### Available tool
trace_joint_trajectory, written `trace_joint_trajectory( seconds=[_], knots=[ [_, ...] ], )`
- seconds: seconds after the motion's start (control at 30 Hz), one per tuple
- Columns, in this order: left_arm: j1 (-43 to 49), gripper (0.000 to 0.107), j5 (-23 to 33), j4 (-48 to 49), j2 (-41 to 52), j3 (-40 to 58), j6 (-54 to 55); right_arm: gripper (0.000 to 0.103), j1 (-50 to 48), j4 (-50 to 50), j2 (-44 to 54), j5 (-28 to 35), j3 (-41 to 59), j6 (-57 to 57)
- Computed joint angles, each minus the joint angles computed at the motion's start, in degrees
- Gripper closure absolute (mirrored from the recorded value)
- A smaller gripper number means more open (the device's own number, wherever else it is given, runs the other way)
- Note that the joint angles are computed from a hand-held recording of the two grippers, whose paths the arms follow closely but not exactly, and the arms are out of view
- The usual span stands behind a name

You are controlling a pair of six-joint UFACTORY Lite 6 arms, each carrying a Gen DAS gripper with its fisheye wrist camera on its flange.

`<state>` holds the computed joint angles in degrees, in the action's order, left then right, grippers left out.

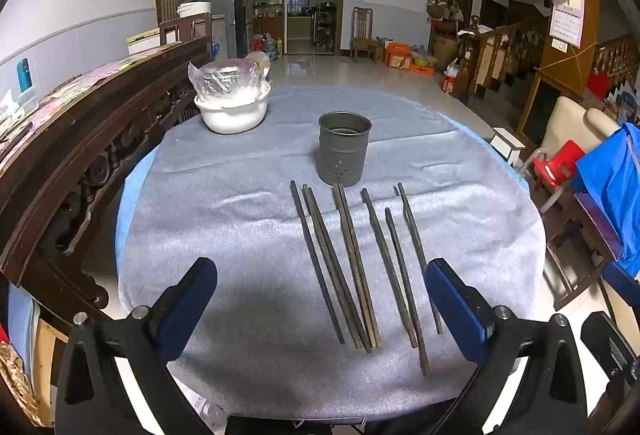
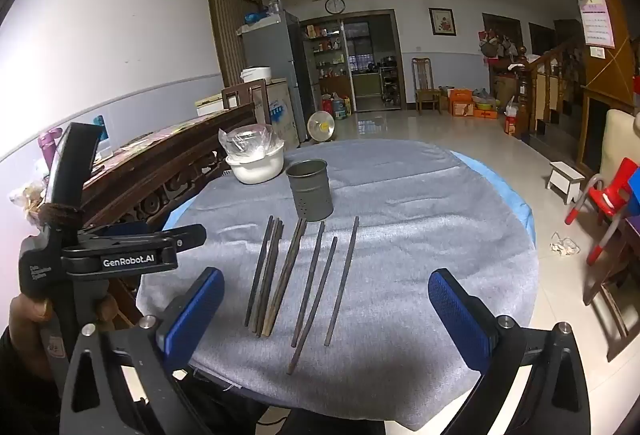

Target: Organize utensils

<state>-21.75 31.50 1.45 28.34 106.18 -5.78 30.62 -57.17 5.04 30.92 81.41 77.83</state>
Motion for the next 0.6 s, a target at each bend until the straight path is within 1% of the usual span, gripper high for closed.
trace_joint_trajectory(
  seconds=[0.07, 0.13, 0.2, 0.33, 0.53, 0.6],
  knots=[
    [0.1, 0.004, 1.1, 0.0, 1.3, 1.8, 0.2, 0.0, 0.0, -0.3, 0.0, -0.3, -0.2, 0.2],
    [0.0, 0.004, -2.3, 0.6, -1.6, -2.2, -0.4, 0.0, 0.0, -0.5, 0.0, -0.2, -0.2, 0.3],
    [0.0, 0.004, -2.6, -0.4, -2.6, -3.4, 0.3, 0.0, -0.1, -0.1, 0.2, -0.3, -0.1, -0.1],
    [0.4, 0.004, -1.1, -3.0, -2.2, -2.3, 2.8, 0.0, -0.1, -0.4, 0.0, -0.5, -0.3, 0.5],
    [0.5, 0.004, 0.3, -3.6, -1.2, -1.1, 3.9, 0.0, -0.1, 0.4, -0.7, -0.3, -0.3, -0.4],
    [0.8, 0.004, 1.5, -5.4, -0.6, -0.3, 5.6, 0.0, -0.3, -1.6, 0.3, -1.2, -0.9, 1.8]
  ],
)
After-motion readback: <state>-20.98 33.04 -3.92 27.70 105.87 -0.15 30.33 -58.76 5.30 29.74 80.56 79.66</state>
